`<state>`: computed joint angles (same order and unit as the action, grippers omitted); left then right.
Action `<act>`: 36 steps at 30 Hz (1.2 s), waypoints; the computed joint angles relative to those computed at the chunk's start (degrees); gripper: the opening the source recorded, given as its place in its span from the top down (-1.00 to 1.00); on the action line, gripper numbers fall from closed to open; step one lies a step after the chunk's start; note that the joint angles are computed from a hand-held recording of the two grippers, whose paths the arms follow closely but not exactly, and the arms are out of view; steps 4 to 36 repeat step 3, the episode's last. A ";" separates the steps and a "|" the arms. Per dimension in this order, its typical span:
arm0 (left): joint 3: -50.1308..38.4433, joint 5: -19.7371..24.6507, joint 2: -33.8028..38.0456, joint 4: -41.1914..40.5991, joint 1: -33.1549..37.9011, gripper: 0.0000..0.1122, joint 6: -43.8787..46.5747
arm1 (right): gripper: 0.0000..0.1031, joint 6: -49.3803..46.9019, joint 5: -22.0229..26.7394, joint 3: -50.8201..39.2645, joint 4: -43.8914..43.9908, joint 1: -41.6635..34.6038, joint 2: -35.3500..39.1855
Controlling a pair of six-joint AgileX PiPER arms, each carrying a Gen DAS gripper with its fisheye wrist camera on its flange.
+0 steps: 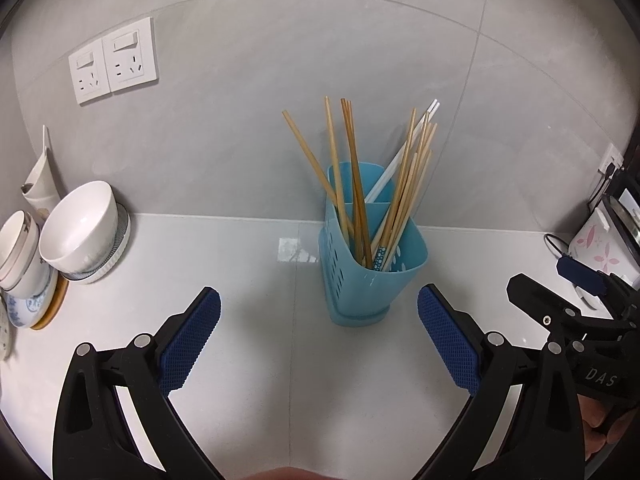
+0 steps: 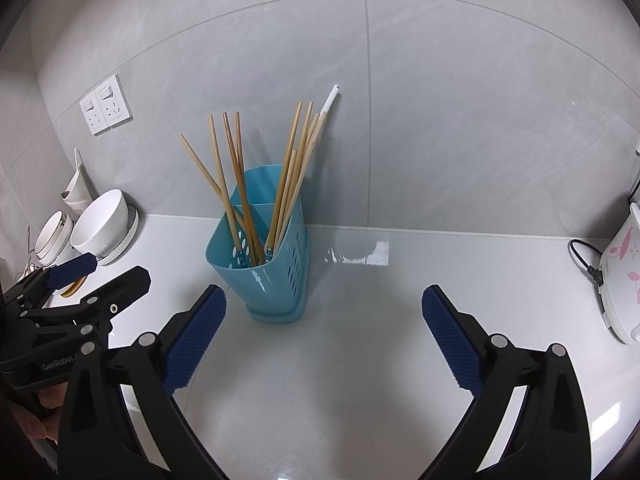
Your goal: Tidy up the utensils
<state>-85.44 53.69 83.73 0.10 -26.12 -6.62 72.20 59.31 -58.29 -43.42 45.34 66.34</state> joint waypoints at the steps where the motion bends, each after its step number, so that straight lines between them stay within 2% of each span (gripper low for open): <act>1: 0.07 0.01 -0.04 0.34 -0.21 -0.73 -0.31 | -0.83 0.07 0.04 0.00 -0.05 0.04 0.02; 36: 0.30 -0.16 -0.19 1.00 -0.54 -0.73 -0.72 | -0.83 0.08 0.07 0.00 -0.03 0.08 0.04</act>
